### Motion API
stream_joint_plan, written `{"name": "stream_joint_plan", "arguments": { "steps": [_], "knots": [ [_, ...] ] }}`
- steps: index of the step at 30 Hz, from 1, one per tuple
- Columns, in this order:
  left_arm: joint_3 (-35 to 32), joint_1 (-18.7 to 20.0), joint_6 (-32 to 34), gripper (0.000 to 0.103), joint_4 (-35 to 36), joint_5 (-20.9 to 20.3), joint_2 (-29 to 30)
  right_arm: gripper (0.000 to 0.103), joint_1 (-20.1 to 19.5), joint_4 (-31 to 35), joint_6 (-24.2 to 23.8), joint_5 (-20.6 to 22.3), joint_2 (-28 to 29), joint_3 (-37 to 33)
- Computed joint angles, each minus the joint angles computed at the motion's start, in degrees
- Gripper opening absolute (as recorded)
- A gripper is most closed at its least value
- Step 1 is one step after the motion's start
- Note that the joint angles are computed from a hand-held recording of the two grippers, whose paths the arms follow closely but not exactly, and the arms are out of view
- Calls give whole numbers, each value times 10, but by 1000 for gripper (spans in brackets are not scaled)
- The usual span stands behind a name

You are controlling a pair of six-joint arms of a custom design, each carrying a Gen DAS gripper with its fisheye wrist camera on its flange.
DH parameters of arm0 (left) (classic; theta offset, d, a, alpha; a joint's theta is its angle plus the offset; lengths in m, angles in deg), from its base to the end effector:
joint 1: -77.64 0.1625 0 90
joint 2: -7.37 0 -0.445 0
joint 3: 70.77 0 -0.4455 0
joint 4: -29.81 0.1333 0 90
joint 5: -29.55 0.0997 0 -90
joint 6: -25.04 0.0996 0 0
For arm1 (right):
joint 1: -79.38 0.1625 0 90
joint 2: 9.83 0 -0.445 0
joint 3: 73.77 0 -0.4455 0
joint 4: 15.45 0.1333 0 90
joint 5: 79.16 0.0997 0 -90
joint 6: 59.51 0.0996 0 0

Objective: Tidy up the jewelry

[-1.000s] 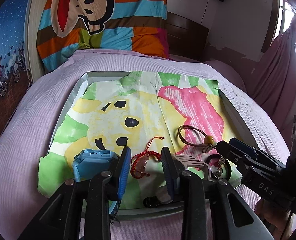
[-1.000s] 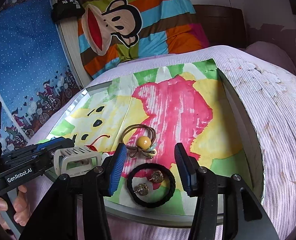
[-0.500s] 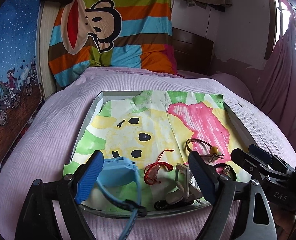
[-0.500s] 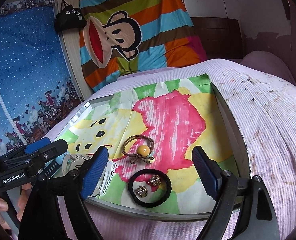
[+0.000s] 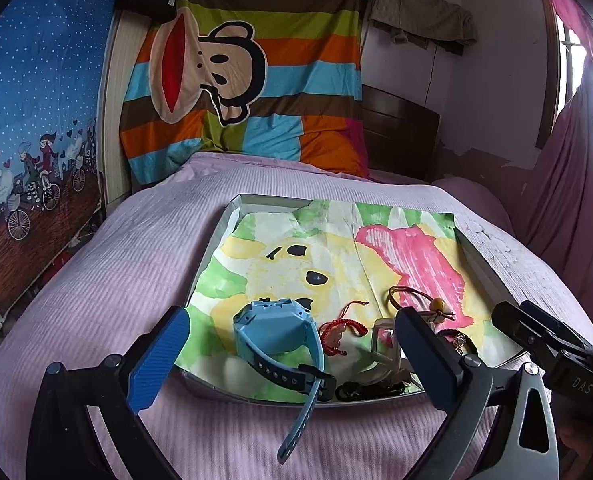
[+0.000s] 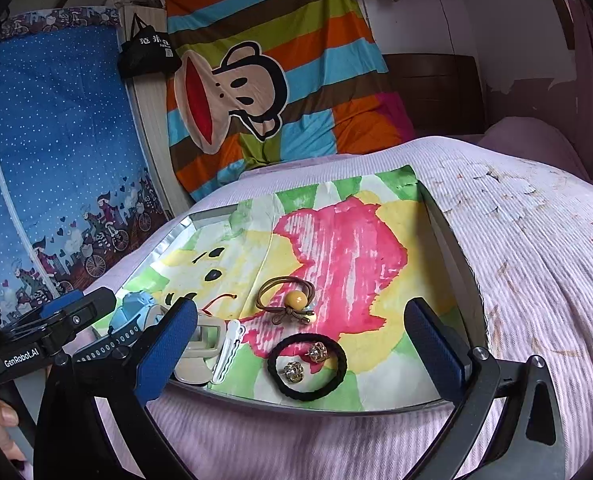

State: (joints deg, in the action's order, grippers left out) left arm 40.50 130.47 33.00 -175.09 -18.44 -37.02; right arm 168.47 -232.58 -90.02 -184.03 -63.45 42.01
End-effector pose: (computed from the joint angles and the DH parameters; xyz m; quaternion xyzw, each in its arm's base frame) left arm -0.2120 -0.6106 0.0887 0.1925 0.8435 -0.4501 0.2211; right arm 0.0982 -0.6030 0.1764 0.1465 -0.8264 0.4831 0.2493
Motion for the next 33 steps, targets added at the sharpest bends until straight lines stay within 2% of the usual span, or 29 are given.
{"name": "stream_joint_plan", "arguments": {
  "steps": [10, 25, 33],
  "knots": [
    [27, -10, 32, 103, -63, 0, -2, 102, 4, -55, -21, 9, -5, 29],
    [63, -32, 54, 103, -114, 10, -10, 102, 8, -103, -49, 20, -21, 70],
    [94, -44, 44, 103, -134, 19, -24, 102, 9, -119, -38, 34, -41, 101]
  ]
}}
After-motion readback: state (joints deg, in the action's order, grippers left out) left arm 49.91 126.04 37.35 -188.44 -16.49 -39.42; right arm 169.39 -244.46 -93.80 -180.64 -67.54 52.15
